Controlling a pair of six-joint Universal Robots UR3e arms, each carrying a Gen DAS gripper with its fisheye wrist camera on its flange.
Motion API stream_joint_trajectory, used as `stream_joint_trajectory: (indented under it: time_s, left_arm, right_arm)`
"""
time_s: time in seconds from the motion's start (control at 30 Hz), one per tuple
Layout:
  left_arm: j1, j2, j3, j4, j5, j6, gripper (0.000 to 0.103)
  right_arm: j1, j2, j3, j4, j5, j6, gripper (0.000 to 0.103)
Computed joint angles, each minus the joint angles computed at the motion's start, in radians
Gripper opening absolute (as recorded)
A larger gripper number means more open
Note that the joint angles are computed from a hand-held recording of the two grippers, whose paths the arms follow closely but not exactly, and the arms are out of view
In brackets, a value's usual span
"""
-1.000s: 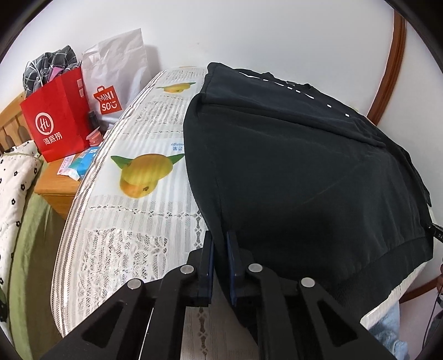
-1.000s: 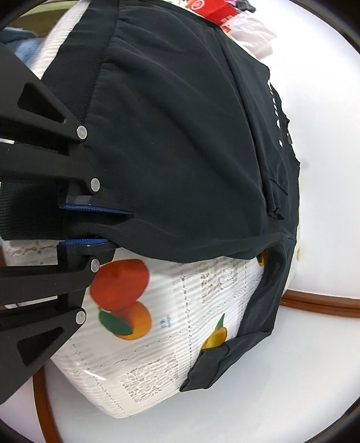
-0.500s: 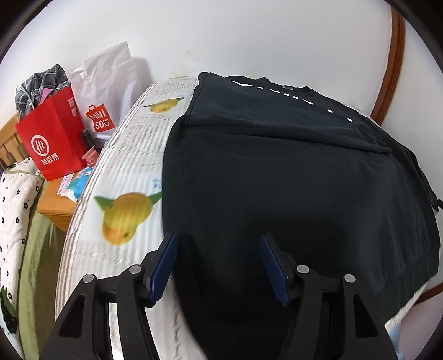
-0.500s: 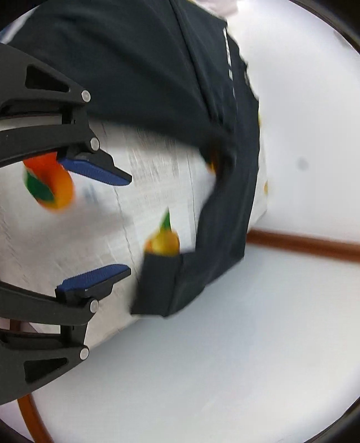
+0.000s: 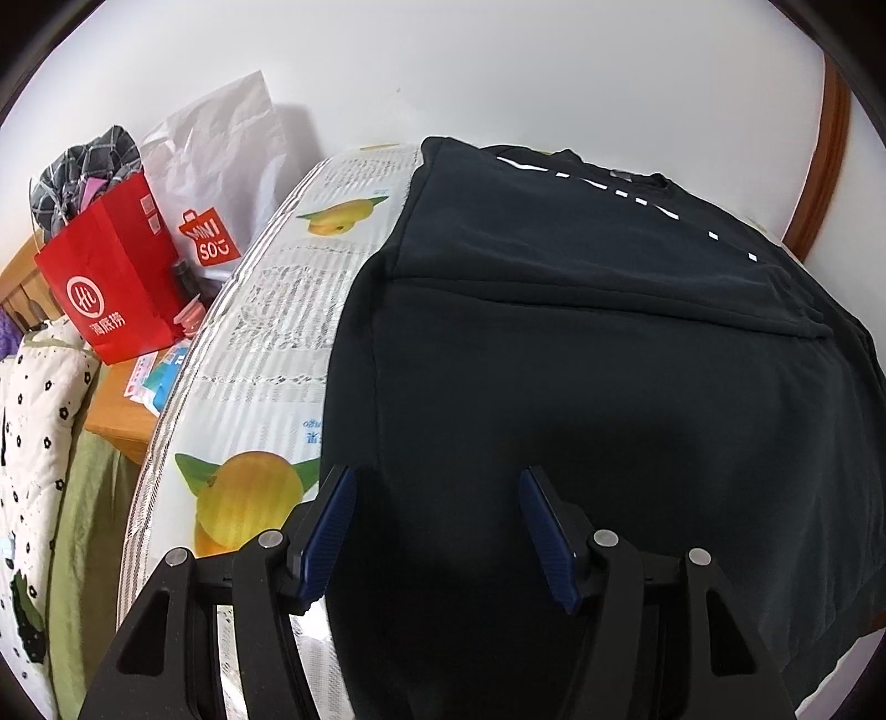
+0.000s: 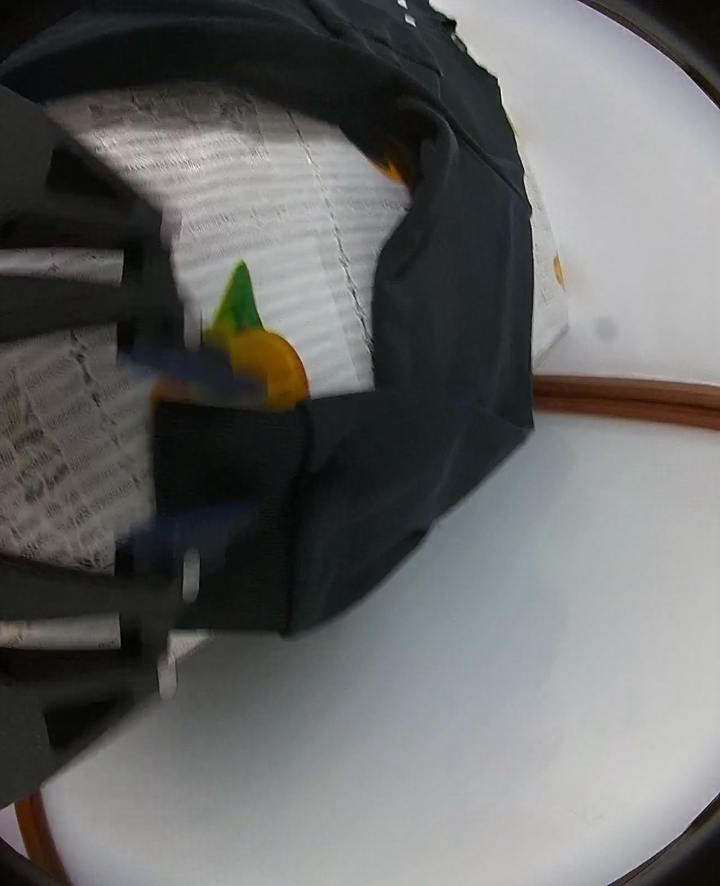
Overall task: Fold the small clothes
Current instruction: 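Grasp the other sleeve cuff with the right gripper, lay it across the body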
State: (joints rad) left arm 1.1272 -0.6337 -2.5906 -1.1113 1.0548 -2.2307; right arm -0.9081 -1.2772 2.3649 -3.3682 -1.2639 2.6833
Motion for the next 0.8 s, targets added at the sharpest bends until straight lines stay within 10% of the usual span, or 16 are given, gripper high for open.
stream_joint_trajectory:
  time_s: [0.23,0.43,0.8]
  left_arm:
    - [0.100,0.050,-0.019,-0.047,-0.039,0.126,0.059]
    - [0.157,-0.019,-0.036,0.010,-0.085,0.172,0.059]
    - [0.119,-0.198,-0.040,0.187,-0.092,0.110,0.067]
  right_arm:
    - [0.058,-0.119,-0.012,0.068,-0.031,-0.001,0.008]
    - [0.131,-0.435,-0.118,0.458,0.116,0.060,0.008]
    - [0.716,-0.341,-0.570,0.708,0.078,0.341,0.008]
